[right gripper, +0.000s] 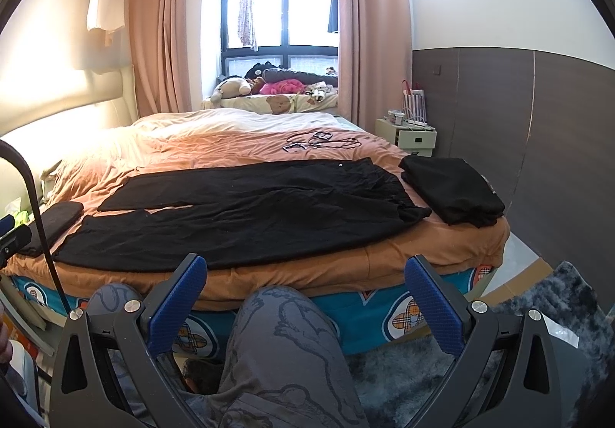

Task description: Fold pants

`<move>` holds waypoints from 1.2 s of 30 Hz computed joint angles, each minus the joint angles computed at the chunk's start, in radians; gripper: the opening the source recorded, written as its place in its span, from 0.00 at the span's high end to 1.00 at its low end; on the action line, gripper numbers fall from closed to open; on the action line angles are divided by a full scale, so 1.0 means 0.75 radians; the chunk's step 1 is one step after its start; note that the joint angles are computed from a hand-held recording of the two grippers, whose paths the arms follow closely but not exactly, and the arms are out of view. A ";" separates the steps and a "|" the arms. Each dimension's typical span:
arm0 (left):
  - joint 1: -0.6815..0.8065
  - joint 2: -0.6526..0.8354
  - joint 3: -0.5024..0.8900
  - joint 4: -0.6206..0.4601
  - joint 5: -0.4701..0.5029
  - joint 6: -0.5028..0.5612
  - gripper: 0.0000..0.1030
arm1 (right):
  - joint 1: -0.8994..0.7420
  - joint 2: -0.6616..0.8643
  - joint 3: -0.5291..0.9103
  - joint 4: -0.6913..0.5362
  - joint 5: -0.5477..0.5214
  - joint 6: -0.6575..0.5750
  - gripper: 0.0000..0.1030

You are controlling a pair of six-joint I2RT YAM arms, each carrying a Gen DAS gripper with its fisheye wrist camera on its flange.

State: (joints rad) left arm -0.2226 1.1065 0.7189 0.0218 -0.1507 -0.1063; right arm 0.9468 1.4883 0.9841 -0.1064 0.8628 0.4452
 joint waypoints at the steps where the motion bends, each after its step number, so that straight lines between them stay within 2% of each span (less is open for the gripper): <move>1: 0.003 0.001 -0.001 -0.001 0.006 -0.001 0.00 | 0.000 0.003 0.004 -0.002 0.000 0.000 0.00; 24: 0.004 -0.056 -0.009 -0.026 0.032 0.009 0.00 | 0.016 -0.008 -0.005 0.006 0.023 0.003 0.00; 36: 0.021 0.003 0.032 -0.018 0.051 0.004 0.00 | -0.030 0.009 0.002 0.044 -0.009 -0.023 0.00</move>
